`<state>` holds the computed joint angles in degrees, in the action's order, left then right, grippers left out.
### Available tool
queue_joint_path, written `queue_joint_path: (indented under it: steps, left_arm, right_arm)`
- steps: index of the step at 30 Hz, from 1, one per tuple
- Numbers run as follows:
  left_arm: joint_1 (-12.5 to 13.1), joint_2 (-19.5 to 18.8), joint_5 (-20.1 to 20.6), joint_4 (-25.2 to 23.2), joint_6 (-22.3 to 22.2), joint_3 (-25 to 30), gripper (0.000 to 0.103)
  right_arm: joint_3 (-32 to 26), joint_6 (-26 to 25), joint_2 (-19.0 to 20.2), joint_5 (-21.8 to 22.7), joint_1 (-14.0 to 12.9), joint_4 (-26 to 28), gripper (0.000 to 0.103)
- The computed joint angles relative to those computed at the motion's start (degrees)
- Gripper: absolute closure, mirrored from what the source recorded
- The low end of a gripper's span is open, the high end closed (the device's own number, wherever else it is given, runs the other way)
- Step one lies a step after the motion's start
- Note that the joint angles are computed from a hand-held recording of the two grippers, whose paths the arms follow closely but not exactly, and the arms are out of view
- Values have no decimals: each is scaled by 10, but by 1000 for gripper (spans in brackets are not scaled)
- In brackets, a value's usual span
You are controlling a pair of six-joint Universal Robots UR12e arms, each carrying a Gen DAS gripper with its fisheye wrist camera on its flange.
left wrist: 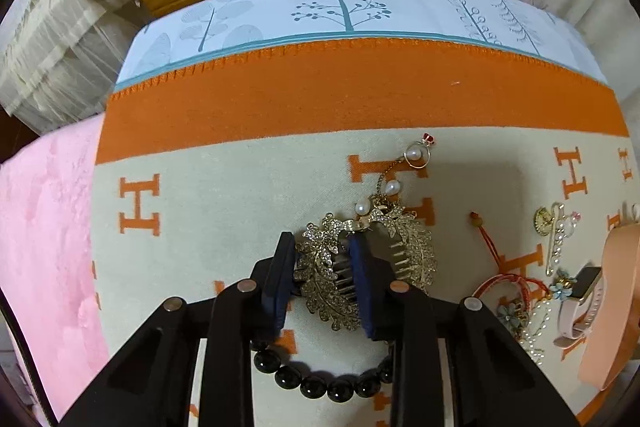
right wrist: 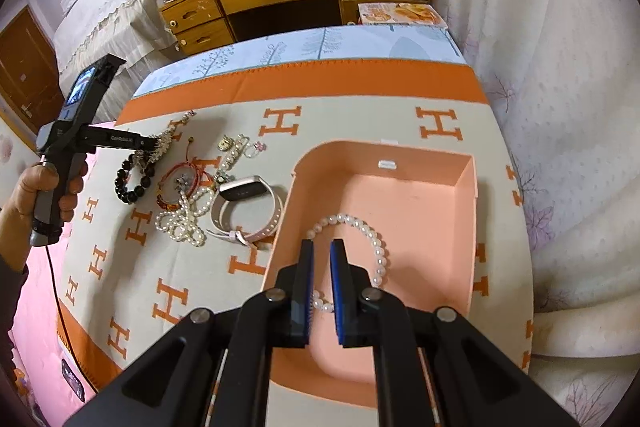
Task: Organize jewelry
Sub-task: 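Lower the pearl necklace into the pink tray with the right gripper while the left lifts the comb, then carry the gold comb into the pink tray and open the left gripper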
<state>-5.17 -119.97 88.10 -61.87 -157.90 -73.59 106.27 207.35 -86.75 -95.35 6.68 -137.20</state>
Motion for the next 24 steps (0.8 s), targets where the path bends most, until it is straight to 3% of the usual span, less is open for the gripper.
queue_joint_path:
  steps: [8,13,19,24]
  left_arm:
    - [1,23,-17,19,-11,-23,77]
    - [3,52,-55,20,4,-35,77]
    - [-9,104,-109,27,52,-69,77]
    - [-34,142,-158,15,96,-102,77]
  right_arm:
    - [20,14,-14,3,2,-24,95]
    - [36,23,-30,1,3,-48,95]
    - [61,32,-55,-11,5,-87,95]
    - [90,49,-79,-22,7,-125,95]
